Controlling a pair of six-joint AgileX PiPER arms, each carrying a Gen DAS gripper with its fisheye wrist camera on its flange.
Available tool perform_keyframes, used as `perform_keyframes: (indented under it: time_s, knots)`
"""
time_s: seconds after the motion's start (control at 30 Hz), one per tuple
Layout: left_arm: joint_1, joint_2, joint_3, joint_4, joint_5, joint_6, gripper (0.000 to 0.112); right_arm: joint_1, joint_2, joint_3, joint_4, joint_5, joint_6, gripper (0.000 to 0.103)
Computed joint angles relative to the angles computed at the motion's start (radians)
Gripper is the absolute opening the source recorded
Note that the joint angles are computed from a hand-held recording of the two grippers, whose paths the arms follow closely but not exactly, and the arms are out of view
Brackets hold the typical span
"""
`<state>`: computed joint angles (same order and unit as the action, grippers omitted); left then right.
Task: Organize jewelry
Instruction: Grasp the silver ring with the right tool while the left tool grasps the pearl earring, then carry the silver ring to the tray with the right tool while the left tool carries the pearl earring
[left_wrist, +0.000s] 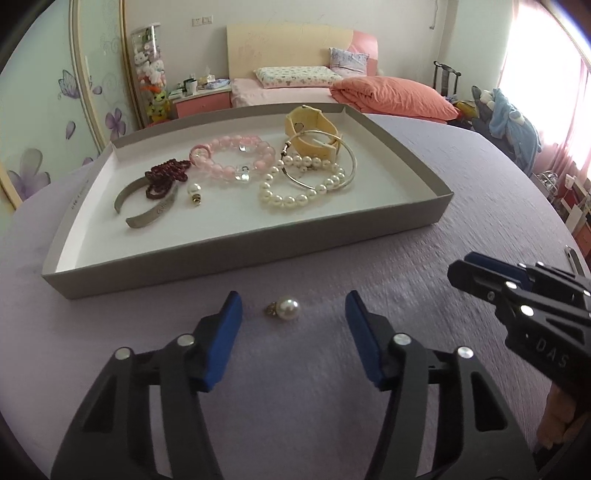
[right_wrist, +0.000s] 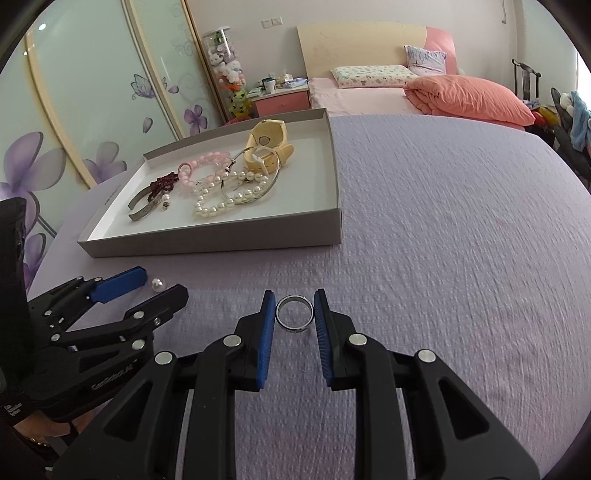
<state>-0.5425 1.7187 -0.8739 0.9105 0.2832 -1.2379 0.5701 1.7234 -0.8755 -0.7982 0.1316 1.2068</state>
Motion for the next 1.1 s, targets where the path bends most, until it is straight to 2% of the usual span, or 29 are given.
perform_keyframes:
  time_s: [0.13,0.23,0.3,0.37,0.4,0.8,1.1]
  knots:
    - [-0.005,0.013,-0.017,0.007,0.013,-0.018,0.05,-0.004,0.004,-0.002,0.04,-0.007,-0.038,0.022]
    - [-0.008,0.017,-0.024,0.013,0.026,-0.027,0.041,-0.004,0.006,-0.004,0.064,-0.008,-0.062,0.022]
    - [-0.009,0.017,-0.024,0.032,0.036,-0.051,0.027,-0.003,0.006,-0.005,0.076,-0.007,-0.073,0.022]
    - [-0.005,0.017,-0.025,0.034,0.041,-0.054,0.018,-0.005,0.005,-0.006,0.106,-0.008,-0.103,0.022]
    - [-0.002,0.017,-0.024,0.036,0.038,-0.057,0.016,-0.003,0.005,-0.006,0.107,-0.007,-0.104,0.022]
    - [0.044,-0.044,0.054,0.055,-0.011,-0.071,0.016,0.026,-0.009,-0.012,0.084,0.008,-0.077,0.022]
    - [0.178,-0.199,0.23,0.046,-0.046,-0.021,0.016,0.09,-0.008,-0.043,0.05,0.036,-0.039,0.022]
